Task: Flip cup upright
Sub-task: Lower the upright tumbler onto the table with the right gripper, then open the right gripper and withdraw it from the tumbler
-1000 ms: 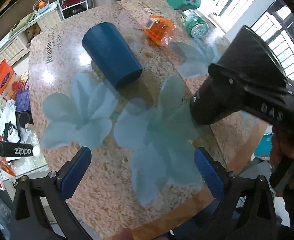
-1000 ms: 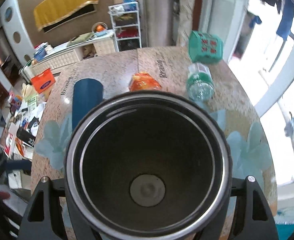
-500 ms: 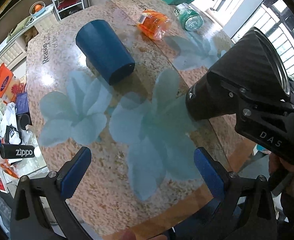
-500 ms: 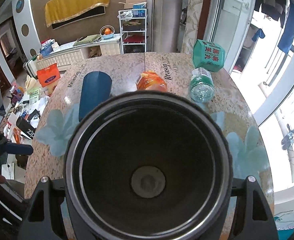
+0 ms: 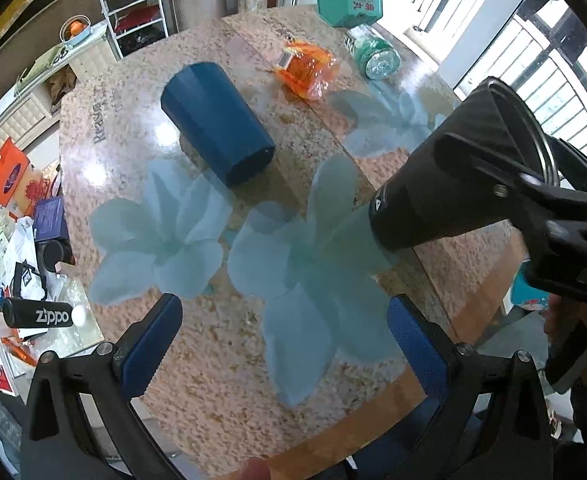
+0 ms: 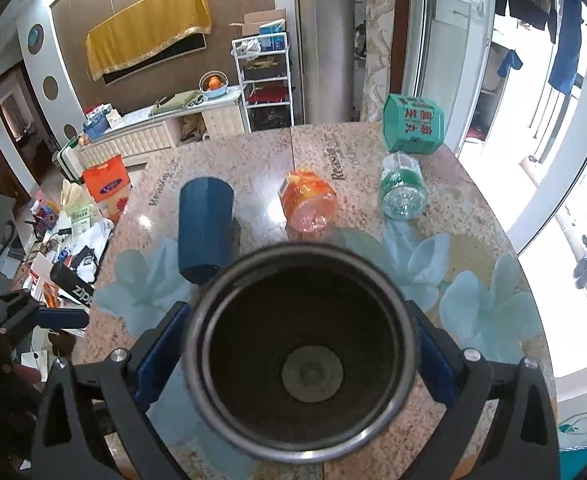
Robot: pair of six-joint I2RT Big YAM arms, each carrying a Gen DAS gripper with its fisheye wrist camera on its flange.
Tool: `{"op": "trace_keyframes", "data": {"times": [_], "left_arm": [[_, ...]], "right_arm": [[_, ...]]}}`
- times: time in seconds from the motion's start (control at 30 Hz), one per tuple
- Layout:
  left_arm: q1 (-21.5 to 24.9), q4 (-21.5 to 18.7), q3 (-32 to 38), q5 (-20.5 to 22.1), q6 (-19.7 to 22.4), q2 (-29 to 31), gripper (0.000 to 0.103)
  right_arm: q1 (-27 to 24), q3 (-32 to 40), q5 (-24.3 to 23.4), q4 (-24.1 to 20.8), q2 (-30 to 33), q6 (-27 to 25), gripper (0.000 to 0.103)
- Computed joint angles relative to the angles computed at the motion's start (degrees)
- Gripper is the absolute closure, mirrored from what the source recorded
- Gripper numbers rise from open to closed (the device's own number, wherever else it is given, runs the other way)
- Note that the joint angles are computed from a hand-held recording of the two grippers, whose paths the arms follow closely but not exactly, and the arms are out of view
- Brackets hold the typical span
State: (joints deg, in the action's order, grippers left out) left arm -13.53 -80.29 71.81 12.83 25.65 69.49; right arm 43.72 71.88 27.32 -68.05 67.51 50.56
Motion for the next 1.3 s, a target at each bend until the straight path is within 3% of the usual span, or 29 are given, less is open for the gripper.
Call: {"op": "trace_keyframes", "data": {"times": [0.13,0.43,0.6,0.73,0.93,1.3], "left_arm": [[-0.9,2.2,1.0,-2.8,0.9,-2.1,0.0],[-3.6,0.7,7.7,-2.0,-0.6,-4.0,0.0],[-6.6,0.1,9.9,-2.9,-6.2,-4.7,0.0],[-10.6,1.2,9.9,-7.4,-11.1,-6.1,0.0],[-16.3,2.4,8.9,-10.3,-17.6,-7.6,0.0],[-25.0,1.8,7.8,-15.4,-23.0,-8.6,0.0]], "right_arm": [[0.9,1.6,1.4,-2.3,-1.3,2.1,0.002],[2.0,3.7,3.7,-7.1,-6.1,5.2,0.0],[1.0,2.9,1.4,-8.5,-8.5,5.8,0.0],[2.8,3.2,4.6,-13.3,-9.5,9.9,0.0],[3.1,1.6,1.7,-16.0,-11.3,11.1,0.0],[3.6,-1.4,-0.6,-17.6,-16.7,12.9,0.0]]}}
